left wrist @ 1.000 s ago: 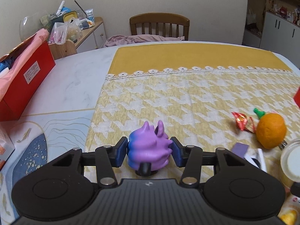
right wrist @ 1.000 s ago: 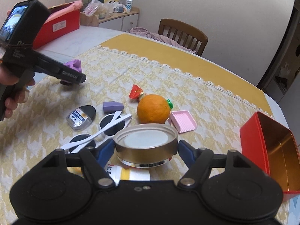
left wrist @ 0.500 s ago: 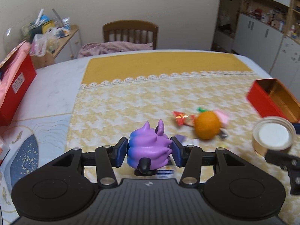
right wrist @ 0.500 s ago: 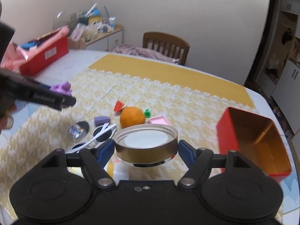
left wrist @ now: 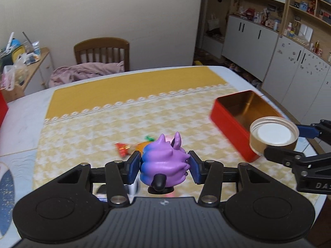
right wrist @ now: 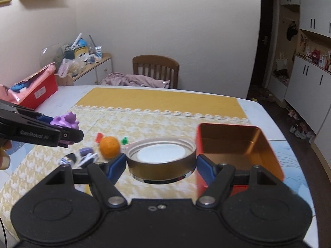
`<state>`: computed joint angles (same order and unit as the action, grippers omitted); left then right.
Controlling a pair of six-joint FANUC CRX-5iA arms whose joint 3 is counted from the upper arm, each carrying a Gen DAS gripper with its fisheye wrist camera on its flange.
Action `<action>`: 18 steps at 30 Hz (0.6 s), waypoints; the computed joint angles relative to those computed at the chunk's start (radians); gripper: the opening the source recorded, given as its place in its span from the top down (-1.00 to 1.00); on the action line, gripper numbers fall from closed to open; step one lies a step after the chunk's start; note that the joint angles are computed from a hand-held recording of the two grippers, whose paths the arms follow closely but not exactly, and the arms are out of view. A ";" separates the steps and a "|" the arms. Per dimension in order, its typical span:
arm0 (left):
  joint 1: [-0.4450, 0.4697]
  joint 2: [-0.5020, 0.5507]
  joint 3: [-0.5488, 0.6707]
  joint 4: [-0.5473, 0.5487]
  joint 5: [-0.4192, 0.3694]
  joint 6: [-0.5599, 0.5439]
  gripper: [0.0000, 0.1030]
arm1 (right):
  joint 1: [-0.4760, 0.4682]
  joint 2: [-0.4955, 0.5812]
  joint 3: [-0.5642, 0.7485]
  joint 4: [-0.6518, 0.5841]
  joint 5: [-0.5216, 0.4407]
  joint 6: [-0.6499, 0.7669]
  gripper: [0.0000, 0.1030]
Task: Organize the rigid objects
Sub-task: 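Carry the purple toy and round tin over the red box with both grippers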
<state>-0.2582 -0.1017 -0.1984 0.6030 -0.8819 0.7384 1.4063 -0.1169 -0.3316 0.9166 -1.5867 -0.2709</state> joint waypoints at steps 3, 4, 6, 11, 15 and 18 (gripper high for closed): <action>-0.057 0.017 0.036 -0.034 0.006 0.061 0.06 | 0.011 -0.057 -0.048 -0.003 -0.015 -0.010 -0.44; -0.080 0.025 0.049 -0.049 0.014 0.081 0.06 | 0.016 -0.078 -0.065 -0.003 -0.020 -0.012 -0.44; -0.127 0.043 0.079 -0.089 0.033 0.135 0.06 | 0.020 -0.119 -0.101 -0.001 -0.024 -0.007 -0.43; -0.235 0.123 0.167 -0.163 0.060 0.255 0.06 | 0.017 -0.222 -0.194 -0.004 -0.026 0.012 -0.42; -0.306 0.211 0.272 -0.238 0.045 0.388 0.06 | -0.024 -0.296 -0.259 -0.019 0.000 0.056 -0.41; -0.347 0.267 0.339 -0.264 0.028 0.449 0.06 | -0.055 -0.354 -0.303 -0.028 0.020 0.085 -0.41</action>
